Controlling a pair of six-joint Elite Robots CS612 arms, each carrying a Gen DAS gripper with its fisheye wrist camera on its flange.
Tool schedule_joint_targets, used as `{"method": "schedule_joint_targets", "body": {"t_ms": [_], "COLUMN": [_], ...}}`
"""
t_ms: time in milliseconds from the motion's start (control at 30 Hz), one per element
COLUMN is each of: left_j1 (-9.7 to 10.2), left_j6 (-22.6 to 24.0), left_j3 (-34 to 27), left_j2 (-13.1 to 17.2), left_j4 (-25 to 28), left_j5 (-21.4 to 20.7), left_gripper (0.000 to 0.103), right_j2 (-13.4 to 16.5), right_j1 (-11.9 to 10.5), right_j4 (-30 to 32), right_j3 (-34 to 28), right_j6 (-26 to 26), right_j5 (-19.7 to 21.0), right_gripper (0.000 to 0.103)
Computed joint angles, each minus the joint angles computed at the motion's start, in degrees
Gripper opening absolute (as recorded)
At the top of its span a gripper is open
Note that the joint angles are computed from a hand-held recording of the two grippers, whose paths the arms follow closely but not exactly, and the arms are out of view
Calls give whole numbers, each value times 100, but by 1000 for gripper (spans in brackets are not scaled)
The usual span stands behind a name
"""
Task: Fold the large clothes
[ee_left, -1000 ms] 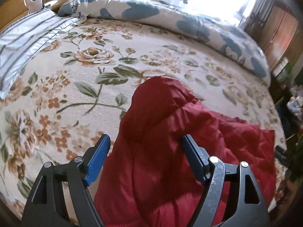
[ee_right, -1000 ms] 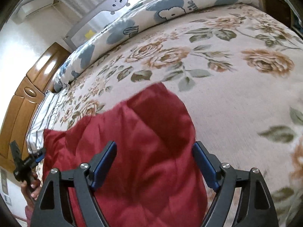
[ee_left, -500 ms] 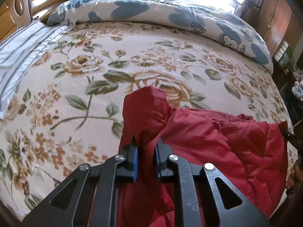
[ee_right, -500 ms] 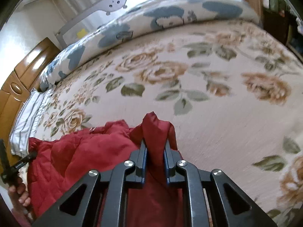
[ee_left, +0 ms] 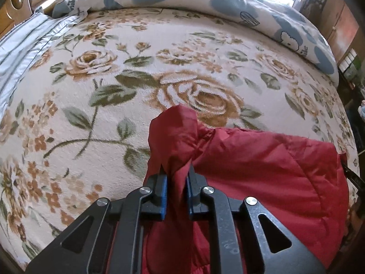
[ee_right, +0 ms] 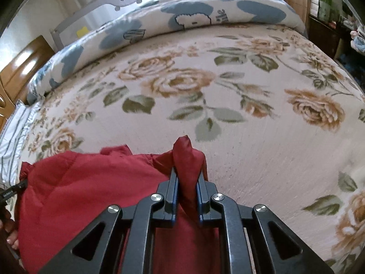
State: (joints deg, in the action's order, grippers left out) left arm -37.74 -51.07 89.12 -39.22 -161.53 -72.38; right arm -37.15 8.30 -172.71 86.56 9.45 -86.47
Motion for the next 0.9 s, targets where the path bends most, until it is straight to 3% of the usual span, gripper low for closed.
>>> {"method": "schedule_joint_targets", "body": {"t_ms": [300, 400, 433, 467, 500, 667, 900], "left_j1": [-24, -13, -21, -36, -51, -152, -368], "left_j6": [-27, -144, -167, -162, -149, -119, -114], "left_j3": [-93, 48, 144, 225, 285, 611, 1109], "left_j2": [8, -95, -153, -201, -240, -442, -666], "left_j4": [477, 365, 247, 149, 90, -197, -837], "left_j5": [100, 59, 80, 133, 179, 421, 582], "left_gripper": [31, 47, 53, 54, 55, 55, 55], "right_j2": [31, -14, -48, -71, -100, -302, -563], "right_j1": [-12, -48, -65, -67, -66, -94, -86], "right_j4": [211, 229, 224, 223, 185, -197, -576], "right_j3": [-44, 8, 49, 72, 108, 402, 866], "right_j6": [87, 170, 214, 246, 274, 219, -22], "right_j5": [33, 131, 161, 116, 60, 176, 678], "right_gripper": [18, 29, 37, 45, 47, 47, 47]}}
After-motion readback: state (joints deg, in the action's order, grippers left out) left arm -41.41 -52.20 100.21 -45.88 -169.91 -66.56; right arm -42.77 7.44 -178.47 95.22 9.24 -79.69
